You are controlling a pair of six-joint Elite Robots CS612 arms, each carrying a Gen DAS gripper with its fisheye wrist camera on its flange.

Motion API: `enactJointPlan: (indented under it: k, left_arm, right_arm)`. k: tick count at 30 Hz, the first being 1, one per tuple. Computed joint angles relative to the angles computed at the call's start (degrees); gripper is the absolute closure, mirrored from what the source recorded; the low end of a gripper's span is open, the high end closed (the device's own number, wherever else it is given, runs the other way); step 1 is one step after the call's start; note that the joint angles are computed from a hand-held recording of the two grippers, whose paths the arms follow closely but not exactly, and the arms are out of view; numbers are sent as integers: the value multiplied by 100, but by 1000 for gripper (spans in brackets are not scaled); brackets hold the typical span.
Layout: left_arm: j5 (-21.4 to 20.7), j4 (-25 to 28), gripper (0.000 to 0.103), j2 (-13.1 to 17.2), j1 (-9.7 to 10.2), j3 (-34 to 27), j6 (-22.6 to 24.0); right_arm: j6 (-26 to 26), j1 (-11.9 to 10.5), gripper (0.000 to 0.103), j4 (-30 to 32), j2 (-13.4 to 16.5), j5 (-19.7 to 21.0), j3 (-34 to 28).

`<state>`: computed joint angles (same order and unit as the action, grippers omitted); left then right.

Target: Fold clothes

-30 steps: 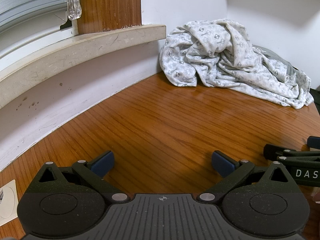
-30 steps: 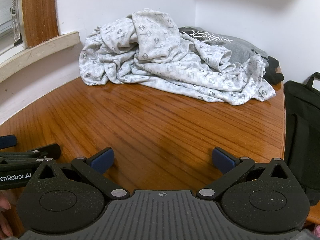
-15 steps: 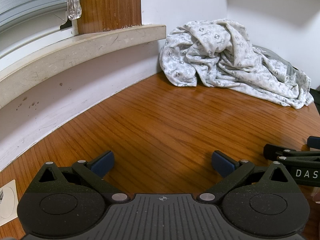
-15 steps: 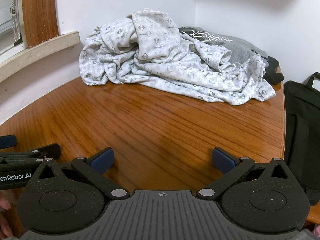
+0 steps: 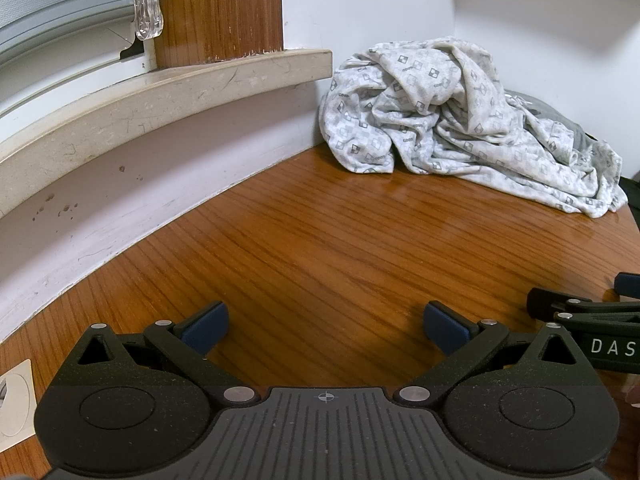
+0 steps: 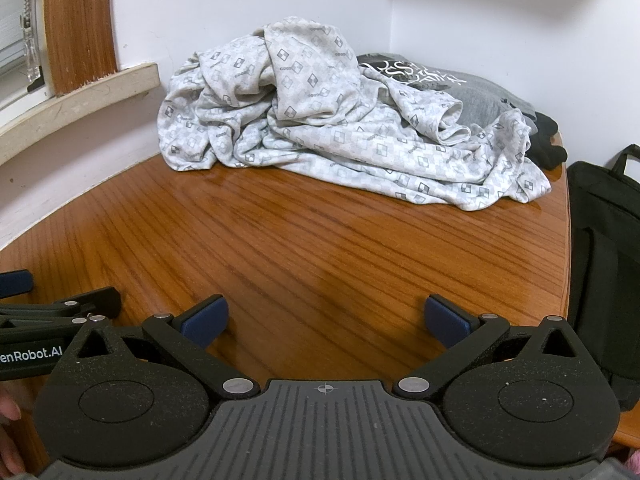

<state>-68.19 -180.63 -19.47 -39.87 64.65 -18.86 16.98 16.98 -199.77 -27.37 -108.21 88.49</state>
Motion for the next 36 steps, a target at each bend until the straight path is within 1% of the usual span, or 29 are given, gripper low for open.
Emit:
enactJointPlan:
  k: [28, 29, 31, 34, 35, 36]
  left_arm:
    - [23, -31, 0, 14, -20, -2, 11]
    - [5, -48, 0, 16, -18, 0, 33]
    - [-231, -201, 0, -1, 19, 54, 147]
    - [-501, -985, 0, 12, 76, 195, 171]
    - [-583, -1230, 0, 20, 94, 229, 169]
    - [-547, -1380, 0, 22, 95, 234, 127]
  right_arm:
    - [9, 7, 0, 2, -2, -10, 5]
    - [-43, -4, 0, -24, -5, 45, 18]
    - [-233, -49, 0, -125, -15, 278, 61]
    - [-763, -199, 0, -279, -58, 1024, 162]
    - [-866, -253, 0, -287, -82, 1242, 188]
    - [-913, -308, 0, -275, -112, 1426, 208]
